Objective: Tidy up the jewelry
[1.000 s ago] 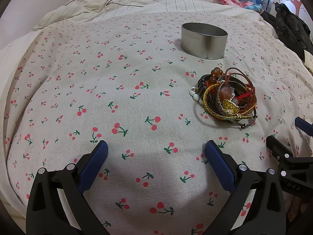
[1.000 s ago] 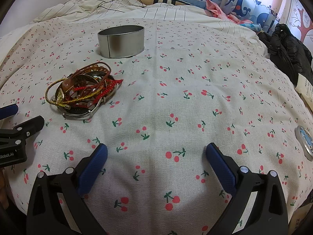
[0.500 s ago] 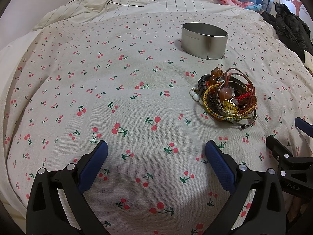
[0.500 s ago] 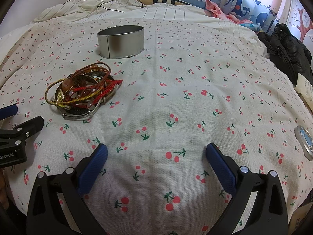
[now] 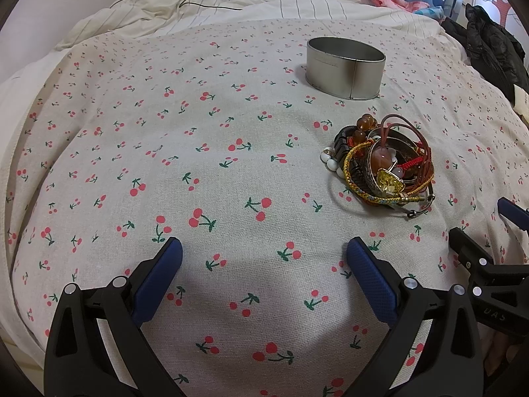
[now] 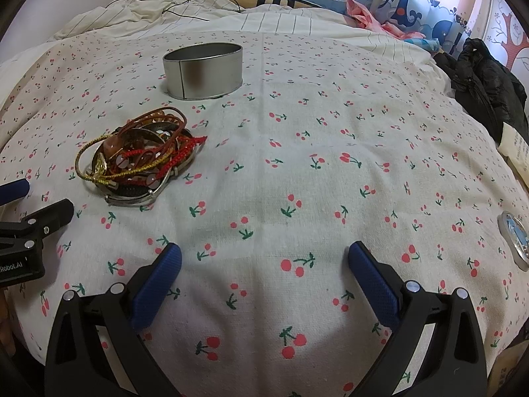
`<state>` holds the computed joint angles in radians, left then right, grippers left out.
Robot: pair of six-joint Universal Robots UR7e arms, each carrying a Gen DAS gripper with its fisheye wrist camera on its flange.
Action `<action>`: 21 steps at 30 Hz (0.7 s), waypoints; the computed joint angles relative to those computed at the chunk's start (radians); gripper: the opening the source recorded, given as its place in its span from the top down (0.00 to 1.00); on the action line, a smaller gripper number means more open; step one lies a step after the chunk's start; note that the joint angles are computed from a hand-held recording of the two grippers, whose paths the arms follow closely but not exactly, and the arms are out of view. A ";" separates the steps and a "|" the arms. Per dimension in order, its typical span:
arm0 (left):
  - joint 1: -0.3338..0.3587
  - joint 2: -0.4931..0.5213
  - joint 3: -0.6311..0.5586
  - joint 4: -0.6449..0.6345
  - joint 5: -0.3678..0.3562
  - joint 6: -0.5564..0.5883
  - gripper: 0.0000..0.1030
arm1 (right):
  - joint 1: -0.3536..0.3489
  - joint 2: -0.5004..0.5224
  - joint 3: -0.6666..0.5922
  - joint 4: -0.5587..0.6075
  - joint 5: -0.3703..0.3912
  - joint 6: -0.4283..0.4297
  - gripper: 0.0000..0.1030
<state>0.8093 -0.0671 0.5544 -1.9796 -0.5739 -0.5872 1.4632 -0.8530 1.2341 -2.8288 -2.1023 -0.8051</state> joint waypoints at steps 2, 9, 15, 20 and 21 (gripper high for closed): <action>0.000 0.000 0.000 0.001 0.000 -0.001 0.07 | 0.000 0.000 0.000 0.000 0.000 0.000 0.07; 0.004 -0.003 0.002 -0.005 -0.014 -0.002 0.07 | 0.001 0.001 -0.012 0.022 0.001 0.013 0.07; 0.006 0.001 -0.012 0.007 -0.018 -0.005 0.07 | 0.001 0.003 -0.020 0.034 0.001 0.019 0.07; 0.010 -0.012 0.001 -0.007 -0.031 -0.020 0.07 | 0.002 0.009 -0.032 0.044 0.003 0.033 0.07; 0.009 -0.009 -0.003 -0.001 -0.028 -0.020 0.07 | 0.003 0.010 -0.032 0.041 0.002 0.032 0.07</action>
